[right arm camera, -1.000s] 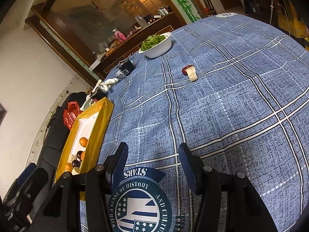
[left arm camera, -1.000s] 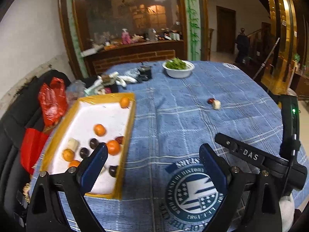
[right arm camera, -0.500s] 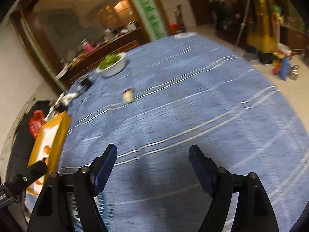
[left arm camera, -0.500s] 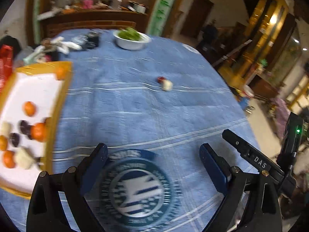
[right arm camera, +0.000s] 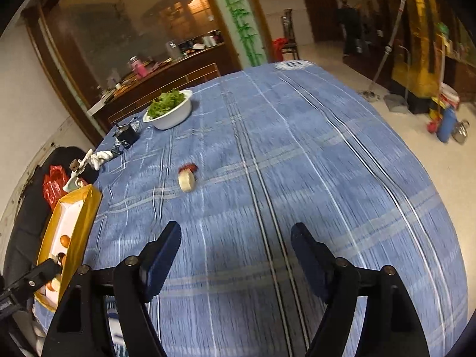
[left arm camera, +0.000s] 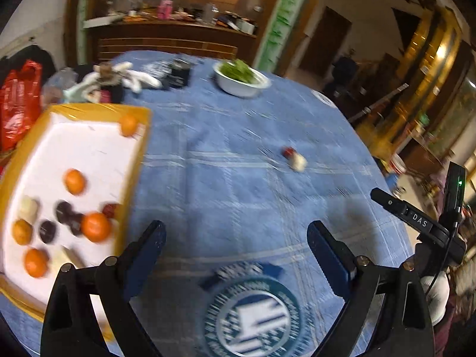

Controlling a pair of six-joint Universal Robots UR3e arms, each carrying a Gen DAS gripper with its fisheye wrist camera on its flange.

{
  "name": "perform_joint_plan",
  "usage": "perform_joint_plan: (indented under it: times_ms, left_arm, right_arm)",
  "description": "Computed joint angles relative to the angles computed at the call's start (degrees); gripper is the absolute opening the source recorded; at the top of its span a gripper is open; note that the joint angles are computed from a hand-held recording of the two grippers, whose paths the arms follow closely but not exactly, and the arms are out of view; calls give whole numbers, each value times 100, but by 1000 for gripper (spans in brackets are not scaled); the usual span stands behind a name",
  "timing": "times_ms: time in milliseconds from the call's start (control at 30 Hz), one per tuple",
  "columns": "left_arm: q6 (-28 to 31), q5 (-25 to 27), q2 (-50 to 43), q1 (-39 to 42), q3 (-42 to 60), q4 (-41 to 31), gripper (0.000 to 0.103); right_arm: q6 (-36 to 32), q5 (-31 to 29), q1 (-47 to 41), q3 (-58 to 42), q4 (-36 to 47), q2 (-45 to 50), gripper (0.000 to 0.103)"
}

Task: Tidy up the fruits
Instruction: 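Grasp the white yam piece with the right tool while the left tool grasps the red date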

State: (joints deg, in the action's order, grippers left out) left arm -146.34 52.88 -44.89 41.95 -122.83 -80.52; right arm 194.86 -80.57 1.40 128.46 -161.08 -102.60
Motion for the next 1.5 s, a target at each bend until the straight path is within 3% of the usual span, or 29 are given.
perform_joint_plan:
  times_ms: [100,133,167,233,400,500,533,567,600,933,1067,1267,1300,1367,1500]
  left_arm:
    - [-84,-91,-445,66,174,394,95]
    - [-95,-171,-633,20,252,518,88]
    - [-123,-189,-797,-59,317,629,74]
    - [-348,-68,-1207,-380,499,977,60]
    - [-1138,329,-2201,-1304,755,2148,60]
    - [-1504,461,-2846,-1735,1041,2442,61]
    - [-1609,459,-3055,-1845,1130,2514,62]
    - [-1781,467,-3376,-2015,1273,2643,63]
    - [-1896,488,-3627,-2139,1396,2722,64]
    - [-2711,1311,-6021,-3659,3044,3351,64]
    - [-2742,1855,-6957,-4320,4001,3394,64]
    - [-2360,2959,-7577,-5028,4554,3946,62]
    - [-2252,3164,-7653,-5134,4589,4013,58]
    - [-2157,3376,-7735,-5243,4591,4098,21]
    - [-2190,3138,-7357,-5065,4060,4418,21]
  right_arm:
    - [-57,-23,275,-832,-227,1151,62]
    - [-39,-9,369,-1167,-203,1576,60]
    - [-6,0,439,-1365,-207,1853,55]
    - [51,103,536,-1728,-266,2390,54]
    - [184,238,703,-2496,-558,3453,54]
    - [215,269,717,-2686,-773,3755,52]
    - [226,304,709,-2711,-896,3846,48]
    - [229,388,681,-2726,-977,3931,30]
    - [216,601,613,-2711,-1038,3993,22]
    - [627,985,-333,-1478,-1512,2820,19]
    - [841,1523,-824,-1258,-1463,2731,19]
    - [847,1600,-874,-1297,-1357,2715,19]
    - [818,1601,-884,-1280,-1354,2689,19]
    - [801,1524,-847,-1313,-1347,2681,20]
    - [789,1405,-760,-1367,-1322,2694,20]
